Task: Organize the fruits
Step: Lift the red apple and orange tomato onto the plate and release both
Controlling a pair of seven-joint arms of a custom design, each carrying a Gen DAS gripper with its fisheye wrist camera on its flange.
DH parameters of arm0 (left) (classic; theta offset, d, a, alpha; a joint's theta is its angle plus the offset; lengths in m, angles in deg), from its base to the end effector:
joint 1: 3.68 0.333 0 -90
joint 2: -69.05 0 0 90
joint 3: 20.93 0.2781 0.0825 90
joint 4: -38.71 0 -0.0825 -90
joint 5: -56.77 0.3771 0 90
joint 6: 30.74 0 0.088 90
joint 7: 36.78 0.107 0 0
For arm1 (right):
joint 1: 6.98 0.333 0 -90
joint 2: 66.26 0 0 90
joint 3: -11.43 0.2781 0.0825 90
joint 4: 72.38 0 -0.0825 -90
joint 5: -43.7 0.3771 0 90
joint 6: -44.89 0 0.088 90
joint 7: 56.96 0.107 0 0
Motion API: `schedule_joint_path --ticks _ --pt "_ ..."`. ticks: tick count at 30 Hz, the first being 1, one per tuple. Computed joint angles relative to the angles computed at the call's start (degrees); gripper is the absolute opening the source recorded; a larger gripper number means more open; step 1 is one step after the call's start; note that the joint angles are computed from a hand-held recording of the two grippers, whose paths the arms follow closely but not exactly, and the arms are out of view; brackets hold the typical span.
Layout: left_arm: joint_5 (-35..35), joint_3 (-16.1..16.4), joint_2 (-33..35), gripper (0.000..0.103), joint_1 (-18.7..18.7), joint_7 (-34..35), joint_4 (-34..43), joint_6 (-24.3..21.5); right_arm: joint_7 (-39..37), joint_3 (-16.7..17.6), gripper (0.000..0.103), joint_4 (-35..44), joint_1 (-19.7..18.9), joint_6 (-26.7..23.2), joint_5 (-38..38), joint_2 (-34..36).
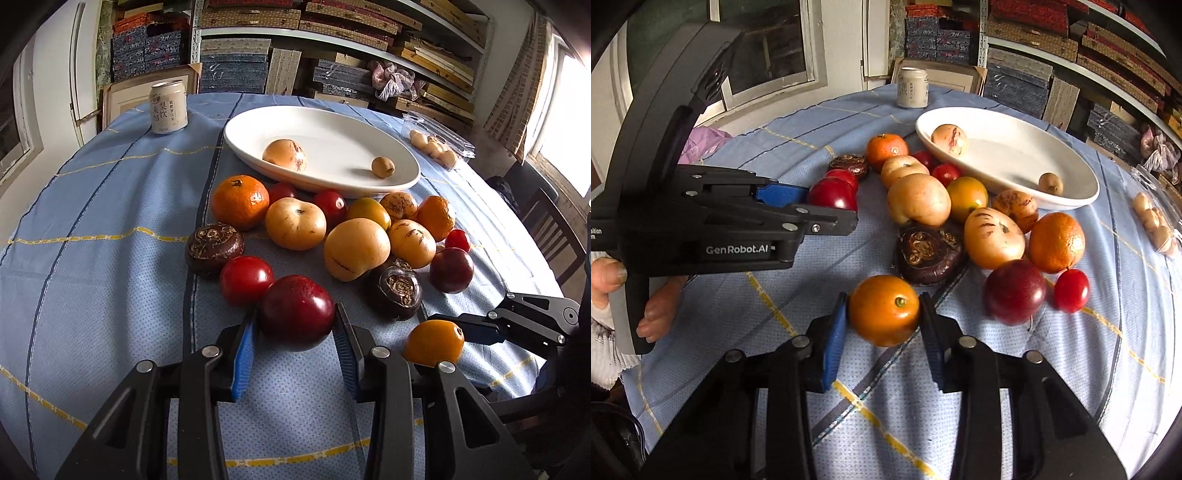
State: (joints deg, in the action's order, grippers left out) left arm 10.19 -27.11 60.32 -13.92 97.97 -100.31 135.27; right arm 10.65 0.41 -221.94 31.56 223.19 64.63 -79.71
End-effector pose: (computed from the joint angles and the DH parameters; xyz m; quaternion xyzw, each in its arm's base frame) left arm 0.4939 -0.1008 0.3900 -0.5417 0.7651 -0.3184 0.1409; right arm 0.4305 0.1905 0.3807 -0.8020 0.4768 -0.1674 0.3184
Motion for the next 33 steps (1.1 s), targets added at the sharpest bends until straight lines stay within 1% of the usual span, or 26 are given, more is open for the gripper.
schedule_joint_path --ticks 1,3,4,6,7,9,10,12,15,18,19,22,25,26,27,28,29,31,33 --pt "0.31 -0.06 0.08 0.04 0.06 -0.21 0.04 -0.09 0.44 0.4 0.037 -0.26 -0.4 0.18 -0.16 -0.17" --pt "0.2 0.08 0.34 0.04 0.11 -0.08 0.32 -0.65 -0.79 -1.63 0.037 -0.2 1.58 0.25 1.52 -0.34" --pt "-0.06 0.15 0.45 0.04 0.12 0.12 0.47 -0.94 -1.15 -2.09 0.037 -0.34 1.97 0.21 2.01 -0.56" --pt "-1.21 0.29 0.47 0.04 0.04 1.17 0.65 -1.27 -0.86 -1.84 0.037 -0.87 1.18 0.54 1.78 -1.11" --pt "-1.96 0.29 0.36 0.04 -0.09 1.93 0.57 -0.98 -0.84 -2.22 0.037 -1.01 1.41 0.77 1.89 -1.31" --pt "-3.64 0.38 0.06 0.04 -0.4 3.54 0.37 -0.35 -1.28 -3.93 0.037 -1.47 2.71 1.49 2.53 -2.24" --pt "-4.37 0.42 -0.07 0.04 -0.53 4.09 0.3 -0.15 -0.88 -4.05 0.037 -1.98 2.72 2.0 2.18 -2.81" --pt "-6.04 0.61 -0.33 0.04 -0.76 5.18 0.25 0.16 -0.01 -5.46 0.037 -2.64 3.23 3.09 1.35 -3.97" --pt "-8.17 0.81 -0.72 0.04 -0.96 6.36 0.33 0.75 2.11 -6.88 0.037 -3.37 2.98 4.35 -0.17 -5.31" --pt "-6.44 0.42 -0.68 0.04 -0.29 3.99 1.21 1.33 4.57 -8.33 0.037 -3.46 2.17 4.93 -1.52 -6.08" --pt "-3.86 0.06 -0.6 0.04 0.4 1.69 1.94 0.72 5.54 -9.08 0.037 -2.73 1.81 4.4 -1.84 -6.01" --pt "4.34 -0.83 0.79 0.04 2.18 -4.51 5.86 -0.74 8.87 -7.92 0.037 -0.36 -2.12 2.65 -4.73 -5.45" --pt "11.47 -1.54 4.42 0.04 3.37 -10.14 11.78 -1.02 13.41 -2.76 0.037 6.04 -10.3 0.73 -9.27 -1.74" --pt "13.93 -1.72 6.32 0.04 3.75 -12.4 14.48 -1.6 13.83 -2.37 0.037 8.56 -11.23 0.09 -9.57 -0.07" --pt "16.28 -1.86 8.37 0.04 4.06 -14.63 17.3 -2.58 13.3 -2.61 0.037 10.92 -11.2 -0.61 -8.84 1.6" --pt "19.39 -1.95 11.41 0.04 4.3 -17.61 21.27 -3.9 12.46 -2.54 0.037 13.08 -11.3 -1.32 -7.6 3.18" --pt "21.9 -1.98 13.8 0.04 4.36 -19.99 24.24 -4.7 10.47 -3.32 0.037 16.96 -10.5 -2.55 -4.94 6.36" --pt "28.75 -1.35 19.42 0.04 3.73 -26.0 31.02 -6.42 8.11 -3.01 0.037 23.06 -10.96 -4.85 -1.62 11.67" --pt "34.26 -0.47 25.58 0.04 2.82 -30.82 39.06 -9.58 7.83 -1.96 0.037 29.54 -12.58 -7.7 -0.51 17.25"
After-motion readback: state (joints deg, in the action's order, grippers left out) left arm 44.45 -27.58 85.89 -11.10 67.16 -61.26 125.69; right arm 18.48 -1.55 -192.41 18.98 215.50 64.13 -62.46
